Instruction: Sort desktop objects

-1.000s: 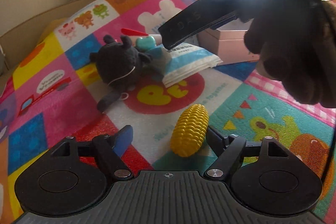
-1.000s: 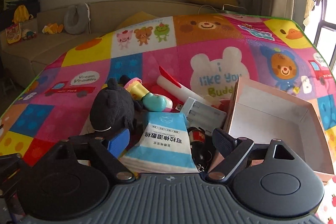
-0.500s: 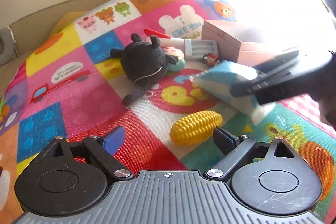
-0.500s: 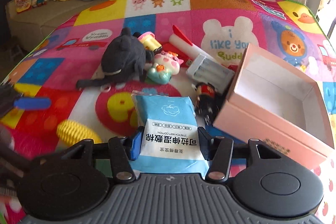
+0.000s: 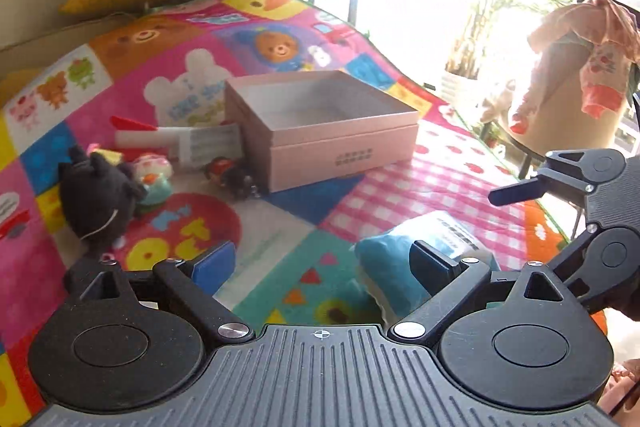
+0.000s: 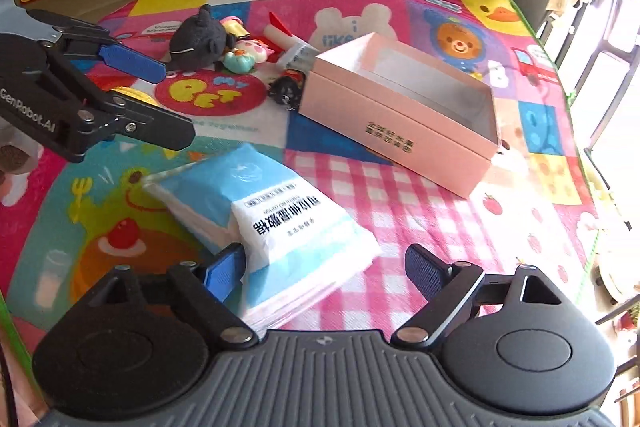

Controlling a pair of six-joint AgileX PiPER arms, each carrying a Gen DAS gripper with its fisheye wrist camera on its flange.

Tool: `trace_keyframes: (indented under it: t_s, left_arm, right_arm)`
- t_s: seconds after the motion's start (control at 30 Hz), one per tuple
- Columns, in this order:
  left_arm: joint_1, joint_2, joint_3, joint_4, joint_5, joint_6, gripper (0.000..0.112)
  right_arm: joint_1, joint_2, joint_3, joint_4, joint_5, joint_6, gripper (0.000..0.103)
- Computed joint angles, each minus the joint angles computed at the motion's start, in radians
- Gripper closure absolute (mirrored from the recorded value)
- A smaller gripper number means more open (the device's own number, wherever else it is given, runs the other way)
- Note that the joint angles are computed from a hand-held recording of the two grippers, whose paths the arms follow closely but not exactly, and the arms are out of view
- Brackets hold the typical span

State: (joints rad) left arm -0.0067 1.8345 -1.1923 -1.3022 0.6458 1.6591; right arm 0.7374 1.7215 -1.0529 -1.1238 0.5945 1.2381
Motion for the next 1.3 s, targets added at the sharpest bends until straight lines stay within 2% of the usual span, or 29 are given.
trace_keyframes:
  t_s: [0.1, 0.17, 0.27, 0.4, 0.6, 0.67, 0.77, 0.97, 1.17, 1.3]
  left_arm:
    - [-0.047, 0.019, -0.008, 0.038, 0.019, -0.020, 0.015]
    - [-0.070, 0.013, 0.008, 0.047, 0.010, -0.010, 0.015]
    - [-0.077, -0.014, 0.042, 0.041, -0.025, 0.022, 0.011]
    - [-0.037, -0.065, 0.097, 0.003, -0.087, 0.067, 0.010]
    - [0.022, -0.087, 0.115, 0.070, -0.248, -0.073, 0.010]
    - [0.036, -0.088, 0.126, 0.079, -0.291, -0.109, 0.010]
    - [0.055, -0.083, 0.136, 0.101, -0.305, -0.135, 0.010]
    - [0.048, -0.055, 0.115, 0.097, -0.262, -0.152, 0.010]
    - [-0.020, 0.016, 0.038, 0.149, -0.321, -0.271, 0.010]
    - [-0.015, 0.034, 0.015, 0.142, -0.258, -0.261, 0.010]
  right_arm:
    - [0.029, 0.015, 0.053, -0.163, 0.155, 0.175, 0.015]
    - [0.008, 0.001, 0.090, -0.184, 0.163, 0.239, 0.015]
    - [-0.048, -0.054, 0.146, -0.170, 0.067, 0.305, 0.015]
    - [-0.093, -0.117, 0.211, -0.233, -0.067, 0.475, 0.005]
    - [-0.145, -0.183, 0.265, -0.445, -0.278, 0.783, 0.001]
    - [-0.147, -0.182, 0.267, -0.493, -0.320, 0.834, 0.000]
    - [-0.126, -0.157, 0.251, -0.470, -0.330, 0.808, 0.000]
    - [-0.126, -0.131, 0.224, -0.365, -0.357, 0.694, 0.000]
    - [-0.100, -0.115, 0.218, -0.267, -0.314, 0.598, 0.000]
    - [-0.090, -0.117, 0.232, -0.311, -0.305, 0.657, 0.000]
